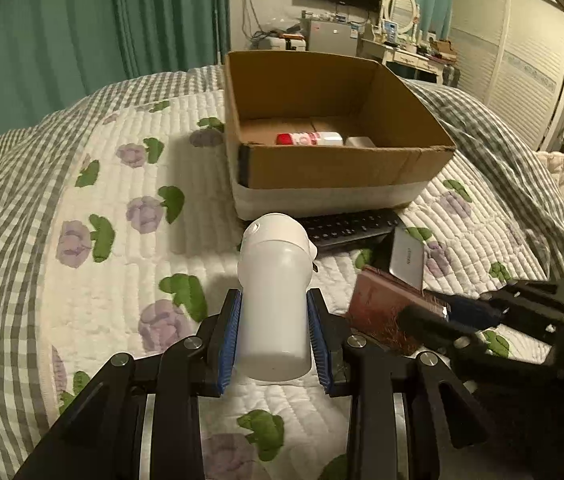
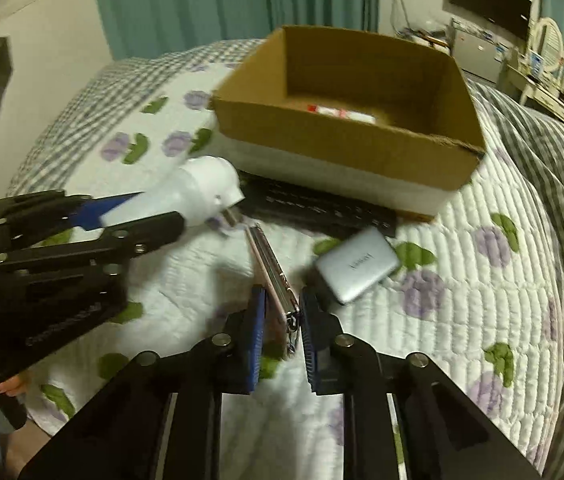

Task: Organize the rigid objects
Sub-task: 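Grasp the pink rose-patterned case upright with the right tool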

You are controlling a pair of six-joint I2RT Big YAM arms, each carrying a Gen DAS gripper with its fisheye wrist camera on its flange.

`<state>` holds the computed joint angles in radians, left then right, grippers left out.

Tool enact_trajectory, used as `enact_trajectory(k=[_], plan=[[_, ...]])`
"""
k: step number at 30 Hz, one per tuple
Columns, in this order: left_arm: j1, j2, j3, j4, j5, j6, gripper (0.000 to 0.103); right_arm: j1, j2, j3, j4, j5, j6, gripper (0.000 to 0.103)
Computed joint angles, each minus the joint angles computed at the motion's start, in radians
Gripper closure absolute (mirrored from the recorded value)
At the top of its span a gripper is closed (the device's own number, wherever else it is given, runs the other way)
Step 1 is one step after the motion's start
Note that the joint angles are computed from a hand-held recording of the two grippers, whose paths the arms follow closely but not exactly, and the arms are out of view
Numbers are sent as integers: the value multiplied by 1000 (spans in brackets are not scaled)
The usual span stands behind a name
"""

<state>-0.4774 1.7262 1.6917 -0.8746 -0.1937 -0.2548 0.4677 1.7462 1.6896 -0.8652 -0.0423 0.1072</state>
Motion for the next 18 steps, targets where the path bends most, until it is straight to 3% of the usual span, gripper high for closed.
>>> enact_trajectory(k=[4, 7, 9, 18], plan=[[10, -8, -5, -9, -15, -13, 70, 16, 71, 67, -37, -30, 2, 87], [11, -18, -10, -9, -20, -19, 70, 25, 94, 89, -44, 10, 15, 89], [7, -26, -11, -8, -27, -17, 70, 19, 71, 61, -18, 7, 42, 94], [-12, -50, 29, -35, -42, -18, 70, -6, -43, 22, 32, 55, 71, 94]])
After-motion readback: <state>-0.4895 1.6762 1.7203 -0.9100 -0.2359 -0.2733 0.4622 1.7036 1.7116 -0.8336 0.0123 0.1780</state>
